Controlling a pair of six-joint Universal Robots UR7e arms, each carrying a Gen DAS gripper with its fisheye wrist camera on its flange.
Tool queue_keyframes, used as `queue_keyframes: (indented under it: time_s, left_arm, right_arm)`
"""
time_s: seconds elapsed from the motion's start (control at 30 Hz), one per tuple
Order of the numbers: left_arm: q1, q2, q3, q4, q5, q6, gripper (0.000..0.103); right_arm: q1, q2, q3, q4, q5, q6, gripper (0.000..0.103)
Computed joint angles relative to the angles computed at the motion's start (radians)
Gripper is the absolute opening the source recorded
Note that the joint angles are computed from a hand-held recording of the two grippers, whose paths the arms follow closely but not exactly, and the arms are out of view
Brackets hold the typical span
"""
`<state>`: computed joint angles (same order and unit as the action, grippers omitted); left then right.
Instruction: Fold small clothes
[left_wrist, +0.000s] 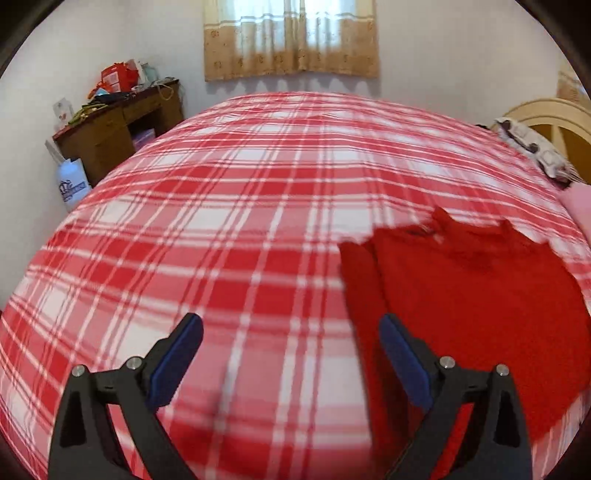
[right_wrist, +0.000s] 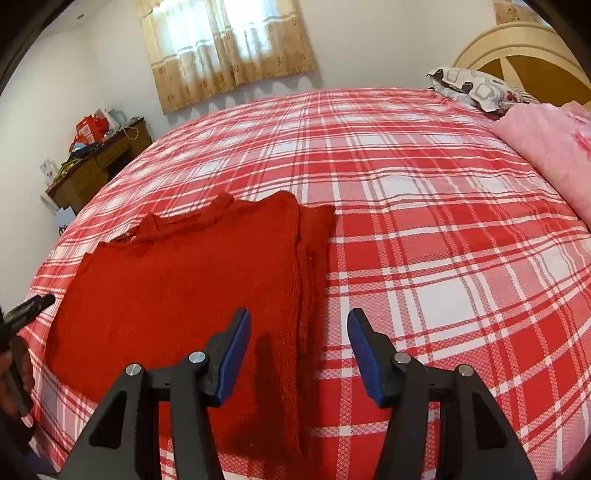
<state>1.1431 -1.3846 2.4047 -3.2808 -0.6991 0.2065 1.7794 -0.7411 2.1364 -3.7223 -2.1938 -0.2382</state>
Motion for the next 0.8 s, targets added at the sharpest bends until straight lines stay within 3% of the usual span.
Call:
queue_keyframes:
  time_s: [0.07, 0.17, 0.3, 0.37, 0.5, 0.63, 0.8]
  left_arm:
    - [-0.011, -0.027, 0.046, -0.011, -0.041, 0.002, 0.099]
    - [-0.033, -0.009, 0.076, -0.036, -0.022, 0.023, 0.099]
    - [-0.039, 0.024, 0.079, -0.049, -0.016, 0.021, 0.099]
    - [-0.036, 0.030, 0.082, -0.052, -0.025, 0.023, 0.099]
    - [-0.014, 0.100, 0.080, -0.136, -0.003, 0.076, 0.103]
    - [0.014, 0.024, 0.078, -0.033, -0.076, -0.007, 0.103]
    - [-0.049, -0.079, 0.176, -0.039, -0.065, -0.025, 0.103]
  right_arm:
    - [0.000, -0.003, -0.024, 0.036, 0.012, -0.010, 0.055]
    - [0.001, 0.014, -0.094, 0.064, 0.018, -0.029, 0.055]
    - [-0.008, 0.059, -0.193, 0.167, -0.017, -0.024, 0.055]
    - [-0.017, 0.105, -0.237, 0.222, -0.090, -0.008, 0.055]
    - [-0.030, 0.097, -0.196, 0.147, -0.056, 0.015, 0.055]
    - [0.007, 0.048, -0.094, 0.042, -0.041, 0.019, 0.055]
    - [0.069, 0.032, 0.033, -0.046, 0.002, -0.046, 0.055]
